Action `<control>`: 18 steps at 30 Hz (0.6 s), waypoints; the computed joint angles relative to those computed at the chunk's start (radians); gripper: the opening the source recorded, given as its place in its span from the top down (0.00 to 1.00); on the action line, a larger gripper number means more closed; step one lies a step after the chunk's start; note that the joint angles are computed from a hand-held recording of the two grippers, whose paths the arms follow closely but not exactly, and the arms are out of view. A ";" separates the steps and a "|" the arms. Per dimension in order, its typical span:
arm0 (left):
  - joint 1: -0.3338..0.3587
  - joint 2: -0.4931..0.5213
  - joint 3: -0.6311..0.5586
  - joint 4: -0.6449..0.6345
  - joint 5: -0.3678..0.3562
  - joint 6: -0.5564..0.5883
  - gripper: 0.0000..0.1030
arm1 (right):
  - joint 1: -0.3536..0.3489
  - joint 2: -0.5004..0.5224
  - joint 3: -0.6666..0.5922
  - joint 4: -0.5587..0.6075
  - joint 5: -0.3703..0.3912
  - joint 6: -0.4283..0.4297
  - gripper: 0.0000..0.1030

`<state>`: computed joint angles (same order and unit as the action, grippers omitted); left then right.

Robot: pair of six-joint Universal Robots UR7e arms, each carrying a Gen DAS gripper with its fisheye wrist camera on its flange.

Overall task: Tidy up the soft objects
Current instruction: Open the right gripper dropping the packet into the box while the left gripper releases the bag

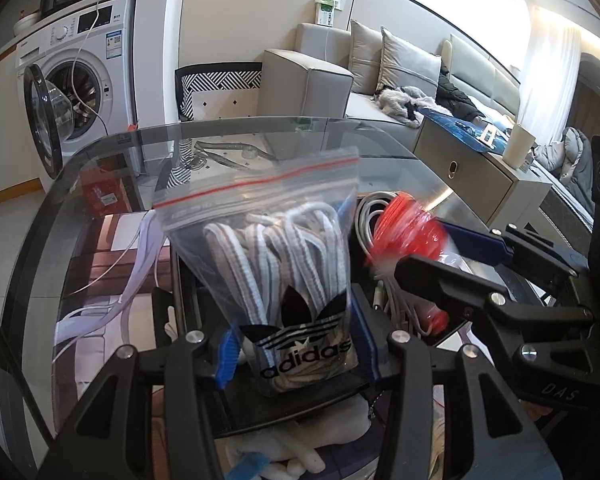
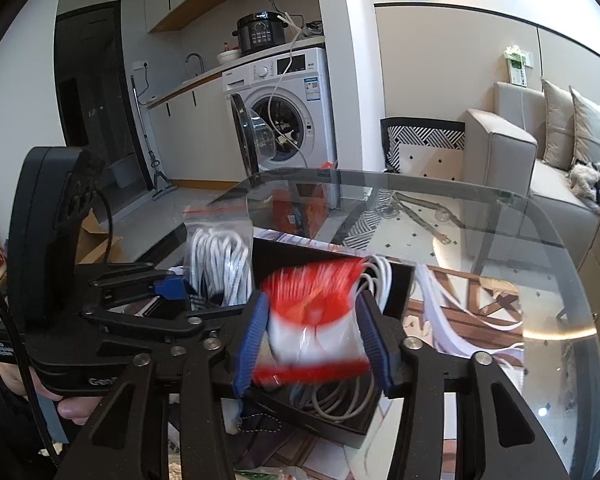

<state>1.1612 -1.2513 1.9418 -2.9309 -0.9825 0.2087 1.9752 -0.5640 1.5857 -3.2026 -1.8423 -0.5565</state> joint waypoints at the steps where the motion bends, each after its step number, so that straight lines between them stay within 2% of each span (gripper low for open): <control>1: 0.000 -0.003 0.003 -0.006 -0.002 0.002 0.40 | 0.000 -0.003 0.004 -0.005 -0.002 -0.002 0.53; 5: -0.005 -0.021 0.020 -0.032 -0.007 -0.001 0.23 | -0.002 -0.020 0.025 -0.024 -0.015 0.002 0.52; 8: -0.007 -0.031 0.029 -0.048 -0.007 0.011 0.20 | -0.003 -0.034 0.043 -0.042 -0.029 0.008 0.46; 10: -0.010 -0.037 0.039 -0.065 -0.006 0.027 0.15 | -0.004 -0.044 0.060 -0.061 -0.034 0.007 0.28; 11: -0.013 -0.039 0.045 -0.076 -0.007 0.036 0.12 | -0.005 -0.049 0.068 -0.071 -0.033 0.010 0.22; 12: -0.019 -0.042 0.054 -0.093 0.008 0.046 0.03 | -0.007 -0.055 0.080 -0.085 -0.030 0.014 0.13; 13: -0.026 -0.043 0.063 -0.114 0.028 0.053 0.00 | -0.008 -0.059 0.088 -0.101 -0.029 0.017 0.07; 16: -0.035 -0.053 0.083 -0.152 0.045 0.077 0.00 | -0.007 -0.068 0.110 -0.128 -0.044 0.023 0.01; 18: -0.038 -0.061 0.094 -0.164 0.058 0.079 0.00 | -0.004 -0.074 0.126 -0.142 -0.051 0.028 0.01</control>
<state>1.1232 -1.3126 2.0359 -3.0944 -0.9250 0.2874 1.9707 -0.6384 1.7121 -3.3446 -1.8932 -0.5290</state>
